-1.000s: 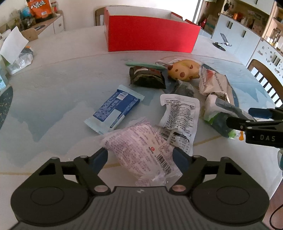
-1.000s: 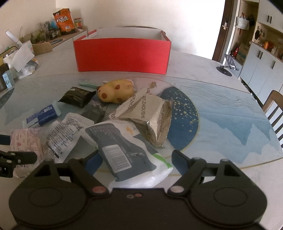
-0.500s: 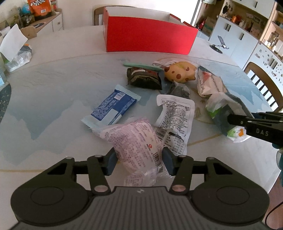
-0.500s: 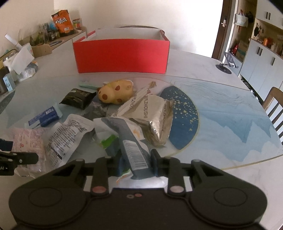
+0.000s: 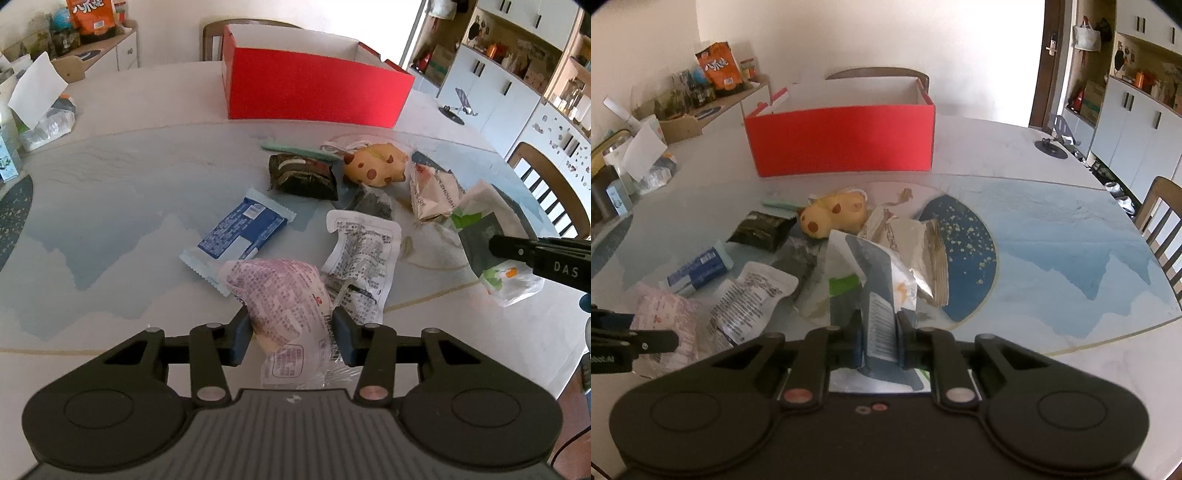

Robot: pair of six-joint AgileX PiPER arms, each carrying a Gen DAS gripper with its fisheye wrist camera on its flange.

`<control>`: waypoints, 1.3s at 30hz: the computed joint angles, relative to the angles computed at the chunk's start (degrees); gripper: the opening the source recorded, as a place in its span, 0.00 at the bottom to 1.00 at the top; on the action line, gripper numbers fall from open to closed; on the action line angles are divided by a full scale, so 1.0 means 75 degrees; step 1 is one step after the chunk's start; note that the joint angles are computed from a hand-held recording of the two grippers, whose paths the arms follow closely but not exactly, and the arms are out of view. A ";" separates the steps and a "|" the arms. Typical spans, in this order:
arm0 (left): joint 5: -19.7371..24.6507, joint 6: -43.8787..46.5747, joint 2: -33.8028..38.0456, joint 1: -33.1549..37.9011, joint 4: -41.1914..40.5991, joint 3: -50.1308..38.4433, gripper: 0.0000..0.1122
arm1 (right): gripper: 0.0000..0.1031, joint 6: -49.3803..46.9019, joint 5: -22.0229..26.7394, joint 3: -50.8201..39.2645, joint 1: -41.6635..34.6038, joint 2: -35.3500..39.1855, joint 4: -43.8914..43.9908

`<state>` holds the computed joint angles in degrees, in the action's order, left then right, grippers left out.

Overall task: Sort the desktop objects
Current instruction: 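Grasp the pink-printed bag with left gripper while right grasps white-green packet, then carry both held packets up and over into the red box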

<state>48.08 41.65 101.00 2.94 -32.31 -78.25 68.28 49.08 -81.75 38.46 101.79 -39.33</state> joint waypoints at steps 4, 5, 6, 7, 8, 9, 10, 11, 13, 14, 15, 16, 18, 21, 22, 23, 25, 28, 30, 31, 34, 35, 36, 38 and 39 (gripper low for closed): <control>0.0104 0.0052 -0.0082 0.0030 -0.0175 -0.0069 0.40 | 0.15 -0.0069 -0.0021 -0.0064 -0.0001 -0.0116 0.0054; 0.0155 0.0053 -0.0095 0.0036 -0.0228 -0.0115 0.40 | 0.15 -0.0101 -0.0015 -0.0098 -0.0009 -0.0129 0.0089; 0.0182 0.0053 -0.0109 0.0034 -0.0268 -0.0148 0.40 | 0.15 -0.0117 -0.0011 -0.0122 -0.0020 -0.0157 0.0119; 0.0194 0.0049 -0.0127 0.0031 -0.0304 -0.0179 0.40 | 0.15 -0.0142 -0.0012 -0.0143 -0.0035 -0.0180 0.0147; 0.0222 0.0034 -0.0140 0.0027 -0.0347 -0.0234 0.40 | 0.15 -0.0181 0.0004 -0.0183 -0.0046 -0.0193 0.0171; 0.0247 0.0016 -0.0151 0.0024 -0.0388 -0.0279 0.40 | 0.15 -0.0216 0.0036 -0.0221 -0.0053 -0.0213 0.0185; 0.0264 -0.0017 -0.0154 0.0019 -0.0417 -0.0338 0.40 | 0.15 -0.0250 0.0050 -0.0261 -0.0068 -0.0240 0.0198; 0.0276 -0.0064 -0.0156 0.0006 -0.0447 -0.0412 0.40 | 0.15 -0.0267 0.0043 -0.0276 -0.0078 -0.0266 0.0202; 0.0268 -0.0122 -0.0154 -0.0020 -0.0487 -0.0514 0.40 | 0.15 -0.0379 0.0081 -0.0392 -0.0122 -0.0288 0.0246; 0.0266 -0.0171 -0.0145 -0.0042 -0.0500 -0.0582 0.40 | 0.16 -0.0426 0.0106 -0.0457 -0.0144 -0.0300 0.0253; 0.0263 -0.0232 -0.0140 -0.0077 -0.0509 -0.0655 0.40 | 0.16 -0.0476 0.0107 -0.0510 -0.0170 -0.0308 0.0268; 0.0271 -0.0305 -0.0122 -0.0112 -0.0506 -0.0740 0.40 | 0.16 -0.0532 0.0132 -0.0573 -0.0195 -0.0311 0.0292; 0.0284 -0.0450 -0.0086 -0.0187 -0.0514 -0.0921 0.40 | 0.16 -0.0622 0.0129 -0.0664 -0.0264 -0.0328 0.0336; 0.0338 -0.0611 -0.0019 -0.0292 -0.0561 -0.1218 0.40 | 0.16 -0.0774 0.0120 -0.0802 -0.0378 -0.0343 0.0421; 0.0336 -0.0664 -0.0001 -0.0335 -0.0562 -0.1305 0.40 | 0.16 -0.0838 0.0095 -0.0838 -0.0429 -0.0356 0.0483; 0.0347 -0.0725 0.0027 -0.0378 -0.0563 -0.1413 0.40 | 0.16 -0.0902 0.0080 -0.0888 -0.0477 -0.0357 0.0535; 0.0354 -0.0871 0.0081 -0.0470 -0.0550 -0.1619 0.40 | 0.16 -0.0997 0.0084 -0.0985 -0.0544 -0.0361 0.0541; 0.0417 -0.1143 0.0209 -0.0608 -0.0465 -0.2012 0.40 | 0.16 -0.1192 -0.0010 -0.1122 -0.0689 -0.0398 0.0575; 0.0431 -0.1258 0.0272 -0.0699 -0.0417 -0.2232 0.40 | 0.16 -0.1397 -0.0081 -0.1229 -0.0806 -0.0403 0.0621; 0.0411 -0.1301 0.0288 -0.0741 -0.0381 -0.2312 0.40 | 0.16 -0.1516 -0.0110 -0.1300 -0.0878 -0.0393 0.0684; 0.0418 -0.1520 0.0430 -0.0861 -0.0242 -0.2669 0.40 | 0.16 -0.1813 -0.0189 -0.1478 -0.1087 -0.0362 0.0879; 0.0441 -0.1591 0.0486 -0.0886 -0.0203 -0.2797 0.40 | 0.16 -0.1928 -0.0223 -0.1562 -0.1166 -0.0343 0.0960; 0.0479 -0.1679 0.0550 -0.0910 -0.0155 -0.2944 0.40 | 0.16 -0.2061 -0.0253 -0.1665 -0.1253 -0.0321 0.1061; 0.0569 -0.1836 0.0697 -0.0957 -0.0059 -0.3279 0.40 | 0.16 -0.2351 -0.0295 -0.1874 -0.1412 -0.0277 0.1289; 0.0582 -0.1881 0.0752 -0.0968 -0.0012 -0.3400 0.40 | 0.16 -0.2502 -0.0302 -0.1986 -0.1486 -0.0250 0.1381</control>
<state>52.44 27.54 106.64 -4.31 -32.39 -103.75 49.51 46.82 -96.64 27.31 99.92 -28.97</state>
